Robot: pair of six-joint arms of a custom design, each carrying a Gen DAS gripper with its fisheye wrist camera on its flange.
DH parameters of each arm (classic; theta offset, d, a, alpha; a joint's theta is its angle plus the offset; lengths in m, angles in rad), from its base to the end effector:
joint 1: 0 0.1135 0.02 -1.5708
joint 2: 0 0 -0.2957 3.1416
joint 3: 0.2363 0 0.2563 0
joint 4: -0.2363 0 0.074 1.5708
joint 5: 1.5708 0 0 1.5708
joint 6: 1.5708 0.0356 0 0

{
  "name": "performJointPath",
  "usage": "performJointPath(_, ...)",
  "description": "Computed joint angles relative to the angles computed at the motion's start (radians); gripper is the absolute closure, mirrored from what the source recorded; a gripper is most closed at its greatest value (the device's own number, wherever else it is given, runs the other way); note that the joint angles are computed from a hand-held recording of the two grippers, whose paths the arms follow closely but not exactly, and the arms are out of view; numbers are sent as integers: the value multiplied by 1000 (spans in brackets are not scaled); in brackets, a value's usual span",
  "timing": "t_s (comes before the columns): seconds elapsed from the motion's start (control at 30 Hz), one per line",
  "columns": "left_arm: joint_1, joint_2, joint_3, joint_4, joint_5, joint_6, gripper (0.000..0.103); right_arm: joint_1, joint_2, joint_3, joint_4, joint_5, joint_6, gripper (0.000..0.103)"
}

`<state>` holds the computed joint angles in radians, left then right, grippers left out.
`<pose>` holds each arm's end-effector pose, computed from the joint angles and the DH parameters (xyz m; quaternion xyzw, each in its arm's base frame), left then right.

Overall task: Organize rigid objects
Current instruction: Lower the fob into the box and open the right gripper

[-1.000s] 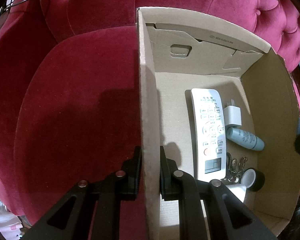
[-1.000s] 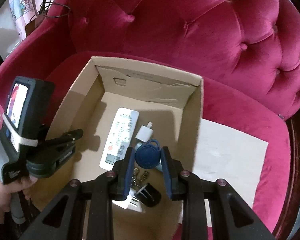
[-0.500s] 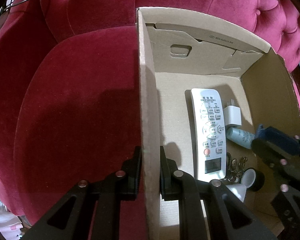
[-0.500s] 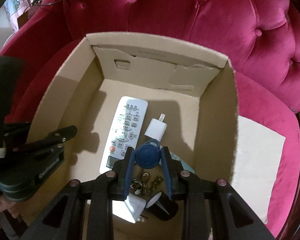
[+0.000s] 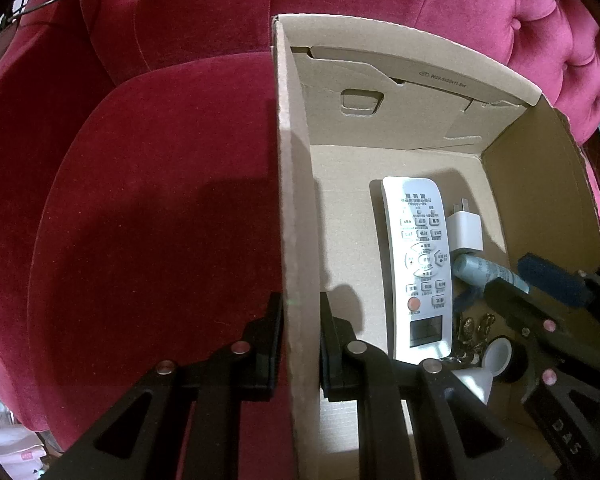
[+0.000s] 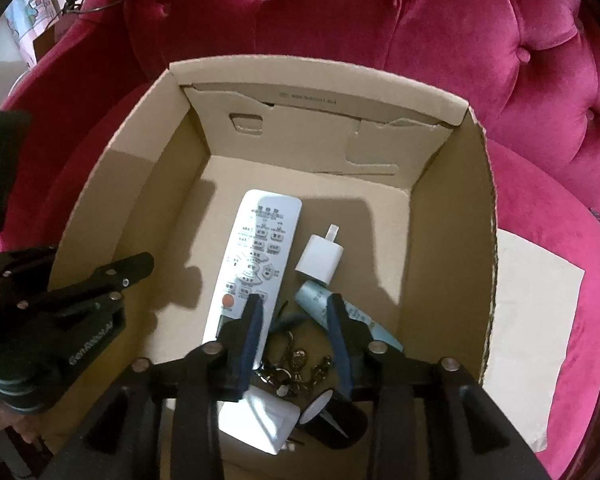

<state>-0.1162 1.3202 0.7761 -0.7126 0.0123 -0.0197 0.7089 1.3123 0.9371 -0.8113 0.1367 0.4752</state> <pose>0.2232 -0.0265 0.2181 0.0486 0.9865 -0.0167 0.1556 0.1847 0.1520 0.2626 -0.1012 0.9741 0.0507 0.1955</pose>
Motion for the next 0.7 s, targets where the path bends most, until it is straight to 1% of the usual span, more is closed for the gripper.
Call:
performJointPath(0.13, 0, 0, 1, -2, 0, 0, 87, 13, -10, 16, -23, 22, 9, 62)
performJointPath(0.27, -1, -1, 1, -3, -2, 0, 87, 20, -37, 30, -58, 36, 32, 56)
performJointPath(0.53, -12, -7, 7, -11, -13, -7, 87, 35, -105, 65, -158, 89, 77, 53)
performJointPath(0.7, -20, -8, 4, -10, -16, -14, 87, 33, -123, 82, -199, 105, 91, 52)
